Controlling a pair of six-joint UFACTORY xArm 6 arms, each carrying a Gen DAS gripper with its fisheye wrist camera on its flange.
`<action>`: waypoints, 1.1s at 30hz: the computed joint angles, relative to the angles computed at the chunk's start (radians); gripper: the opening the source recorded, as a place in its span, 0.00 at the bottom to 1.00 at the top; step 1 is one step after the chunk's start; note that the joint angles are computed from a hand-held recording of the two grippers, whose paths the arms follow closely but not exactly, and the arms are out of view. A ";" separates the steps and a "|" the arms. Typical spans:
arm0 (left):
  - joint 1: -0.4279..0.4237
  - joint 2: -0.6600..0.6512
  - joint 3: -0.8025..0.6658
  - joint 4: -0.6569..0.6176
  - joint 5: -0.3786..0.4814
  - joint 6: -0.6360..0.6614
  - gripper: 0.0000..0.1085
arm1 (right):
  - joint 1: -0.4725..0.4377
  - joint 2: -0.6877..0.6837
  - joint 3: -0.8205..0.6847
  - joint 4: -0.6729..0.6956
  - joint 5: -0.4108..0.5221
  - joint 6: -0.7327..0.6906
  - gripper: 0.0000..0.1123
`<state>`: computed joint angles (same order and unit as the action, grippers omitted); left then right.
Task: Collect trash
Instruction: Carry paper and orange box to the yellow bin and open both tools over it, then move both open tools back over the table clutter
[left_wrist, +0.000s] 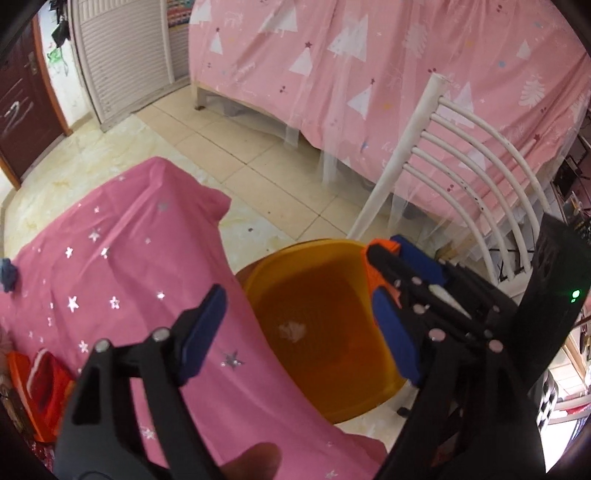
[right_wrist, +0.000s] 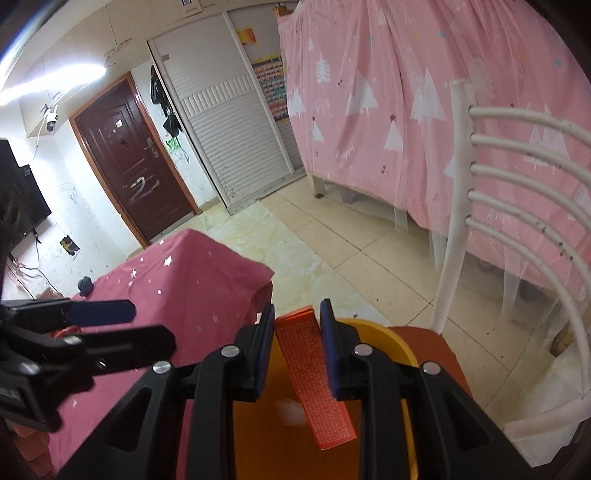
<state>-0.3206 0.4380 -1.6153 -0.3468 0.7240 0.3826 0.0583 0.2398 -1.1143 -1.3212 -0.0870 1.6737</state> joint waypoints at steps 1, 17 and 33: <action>0.002 0.005 -0.005 0.003 0.000 -0.006 0.71 | 0.004 0.007 0.007 0.068 -0.007 -0.064 0.16; 0.105 -0.149 0.144 -0.067 -0.012 0.063 0.72 | 0.120 0.021 -0.025 0.451 0.103 -0.436 0.48; 0.259 -0.345 0.347 -0.075 -0.059 0.109 0.75 | 0.306 0.105 -0.227 0.795 0.211 -0.830 0.54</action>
<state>-0.0613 0.0934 -1.2685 -0.4218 0.6650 0.4911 0.3647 0.3444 -1.3411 -0.5266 0.1237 0.8432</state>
